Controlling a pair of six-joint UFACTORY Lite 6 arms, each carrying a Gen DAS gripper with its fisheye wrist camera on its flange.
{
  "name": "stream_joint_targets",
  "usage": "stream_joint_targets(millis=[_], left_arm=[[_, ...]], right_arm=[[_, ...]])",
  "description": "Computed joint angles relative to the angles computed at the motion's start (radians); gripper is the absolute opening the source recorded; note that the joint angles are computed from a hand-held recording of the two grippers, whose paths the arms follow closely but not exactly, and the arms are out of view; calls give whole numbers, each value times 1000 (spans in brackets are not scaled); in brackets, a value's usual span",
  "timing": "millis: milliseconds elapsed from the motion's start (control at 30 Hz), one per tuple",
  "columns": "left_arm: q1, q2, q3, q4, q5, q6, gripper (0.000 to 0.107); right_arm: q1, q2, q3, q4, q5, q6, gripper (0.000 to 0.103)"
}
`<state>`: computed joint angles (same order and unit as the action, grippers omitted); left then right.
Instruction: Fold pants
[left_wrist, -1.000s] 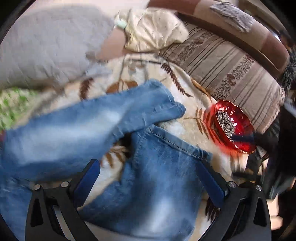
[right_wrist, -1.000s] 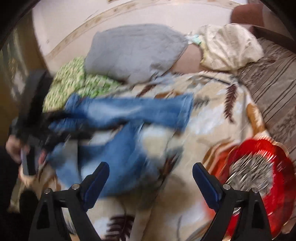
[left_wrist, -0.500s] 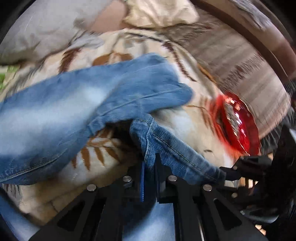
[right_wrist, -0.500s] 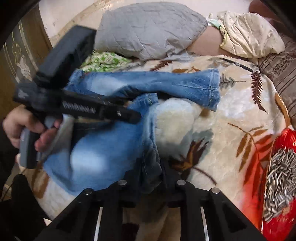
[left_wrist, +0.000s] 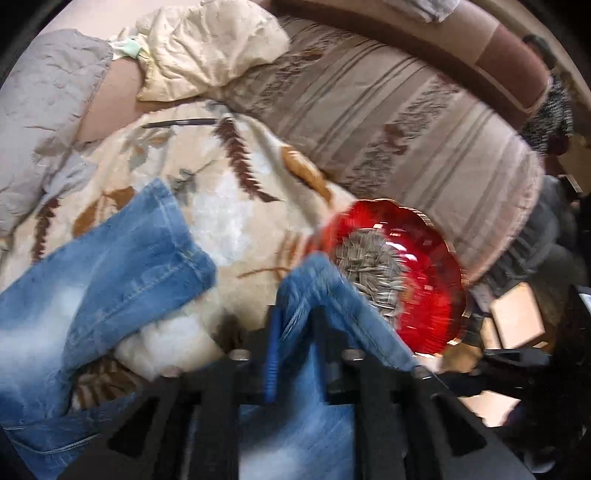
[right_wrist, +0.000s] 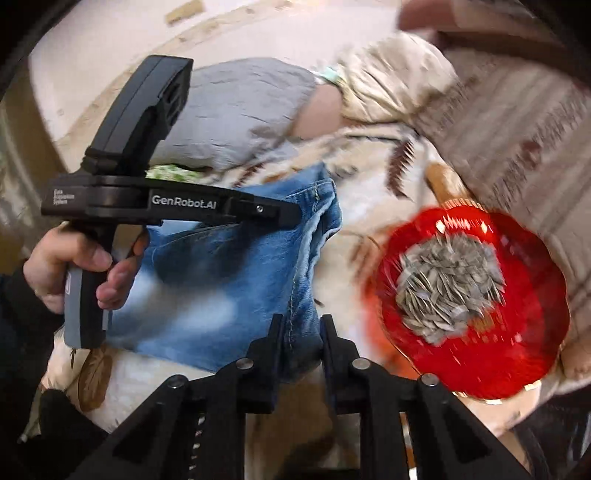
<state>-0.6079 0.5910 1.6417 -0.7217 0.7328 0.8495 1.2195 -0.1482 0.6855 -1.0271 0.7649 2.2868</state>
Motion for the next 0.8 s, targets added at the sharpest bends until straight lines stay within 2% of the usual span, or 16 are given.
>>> stream_joint_targets(millis=[33, 67, 100, 133, 167, 267, 400, 500, 567, 667, 800], left_arm=[[5, -13, -16, 0, -7, -12, 55], [25, -43, -50, -10, -13, -6, 88], [44, -107, -115, -26, -57, 1, 97], [58, -151, -169, -58, -89, 36, 97], [92, -196, -206, -80, -89, 79, 97], [211, -300, -276, -36, -71, 102, 97], [503, -440, -373, -10, -4, 220, 97], [746, -477, -337, 61, 71, 297, 97], [937, -458, -240, 103, 147, 359, 97], [1173, -386, -31, 166, 253, 414, 97], [1382, -220, 313, 258, 388, 450, 101]], right_arm=[[-7, 2, 11, 59, 25, -38, 41], [-1, -7, 13, 97, 59, -59, 55], [18, -31, 3, 96, 96, -42, 84], [52, -60, -7, 63, 138, 12, 92], [82, -75, -7, 36, 176, 49, 92], [85, -49, 57, 0, 192, 0, 92], [41, 72, 205, -42, 128, -105, 92], [-8, 226, 390, -70, 65, -209, 92], [-28, 329, 516, -90, 31, -256, 92], [-72, 533, 796, -79, -30, -368, 92], [-94, 811, 1214, 27, -72, -576, 92]])
